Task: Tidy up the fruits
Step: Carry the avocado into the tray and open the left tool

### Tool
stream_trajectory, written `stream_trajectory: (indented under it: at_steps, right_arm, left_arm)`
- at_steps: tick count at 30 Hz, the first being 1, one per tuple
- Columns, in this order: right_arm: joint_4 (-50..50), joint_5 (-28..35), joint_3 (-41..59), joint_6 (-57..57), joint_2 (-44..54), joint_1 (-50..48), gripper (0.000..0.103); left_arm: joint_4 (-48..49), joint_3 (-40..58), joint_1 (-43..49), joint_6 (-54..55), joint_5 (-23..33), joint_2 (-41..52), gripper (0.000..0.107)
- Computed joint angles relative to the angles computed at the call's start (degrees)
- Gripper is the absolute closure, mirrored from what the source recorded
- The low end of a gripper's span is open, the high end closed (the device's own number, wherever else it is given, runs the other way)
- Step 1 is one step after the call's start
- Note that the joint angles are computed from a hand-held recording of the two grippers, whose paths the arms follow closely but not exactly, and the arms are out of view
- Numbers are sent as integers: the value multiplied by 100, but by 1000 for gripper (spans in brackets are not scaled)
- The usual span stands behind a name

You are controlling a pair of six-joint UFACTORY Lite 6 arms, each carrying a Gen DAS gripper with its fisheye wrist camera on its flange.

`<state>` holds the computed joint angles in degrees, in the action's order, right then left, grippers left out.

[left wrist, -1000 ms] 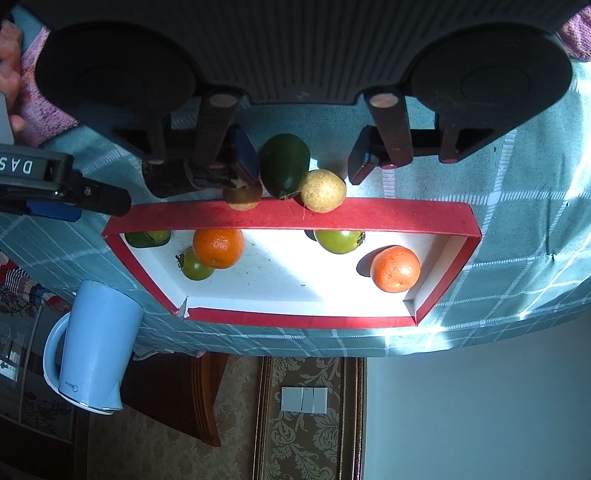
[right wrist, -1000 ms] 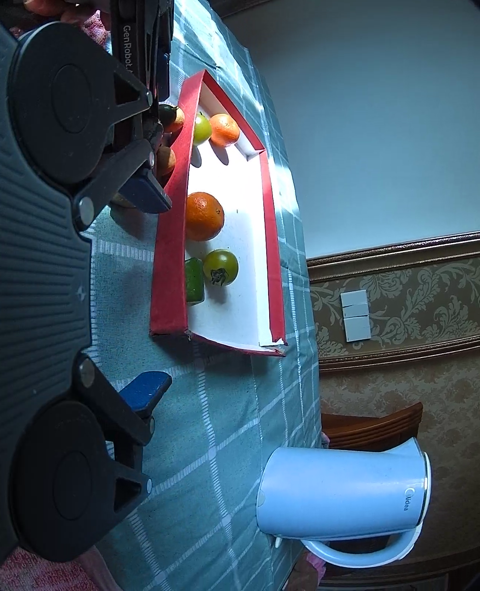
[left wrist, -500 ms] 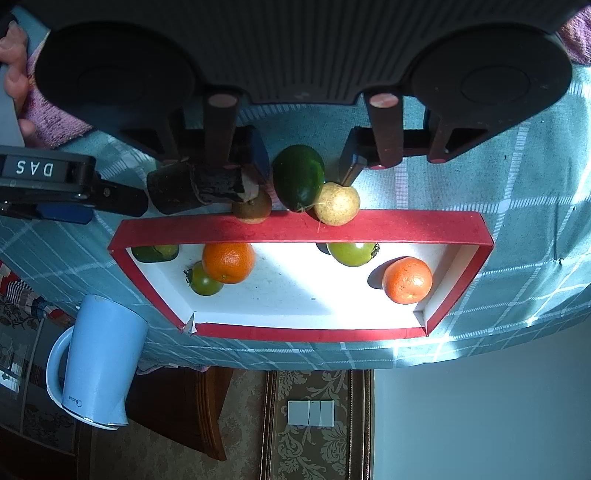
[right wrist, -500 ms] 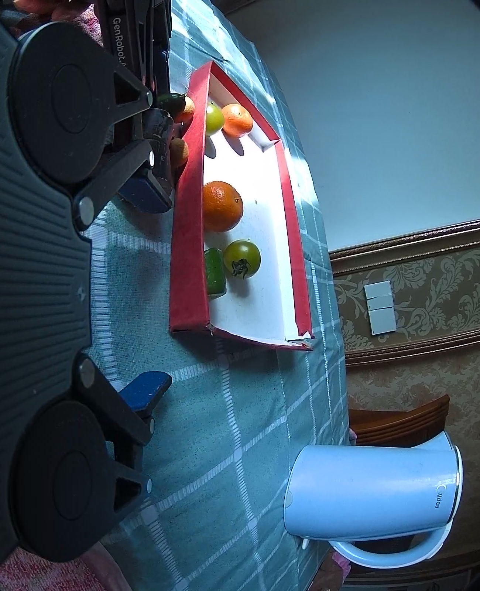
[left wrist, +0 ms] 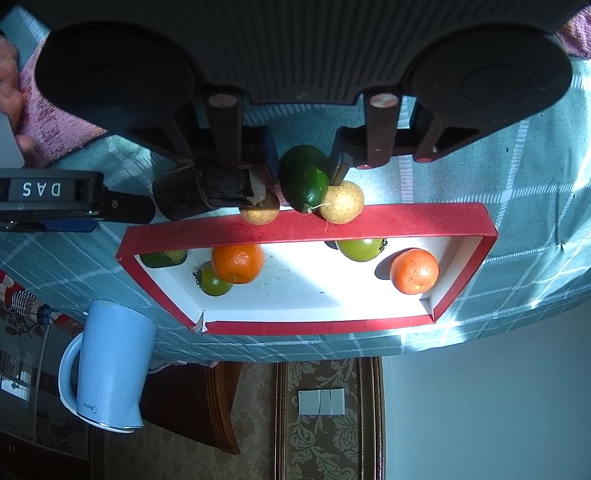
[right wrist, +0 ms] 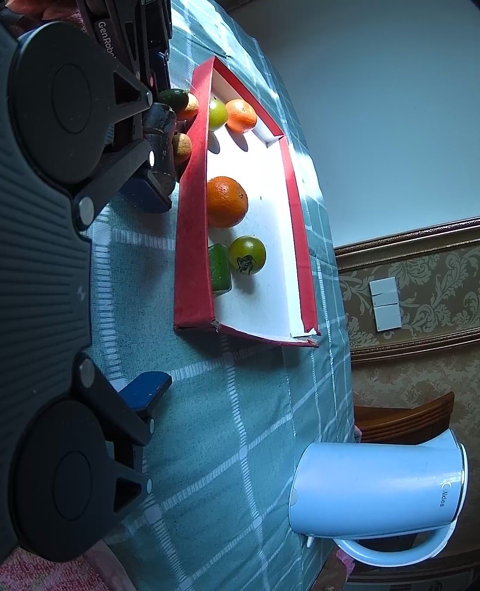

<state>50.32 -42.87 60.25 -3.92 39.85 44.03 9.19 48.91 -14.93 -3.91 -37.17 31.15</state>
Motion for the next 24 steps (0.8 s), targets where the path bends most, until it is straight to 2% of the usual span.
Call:
stream_trajectory:
  at_steps: [7, 13, 21, 24]
  right_arm:
    - [-49, 16, -2, 23, -2, -11, 10]
    - [-109, 25, 3, 37, -4, -18, 10]
    - [-149, 32, -4, 60, -3, -22, 10]
    - [-160, 29, -17, 67, -9, -21, 10]
  left_arm:
    - [378, -370, 227, -350, -137, -429, 81]
    - [498, -247, 423, -438, 8, -662, 81]
    - [786, 892, 539, -891, 614, -208, 81]
    - [437, 1579, 408, -580, 866, 178, 81]
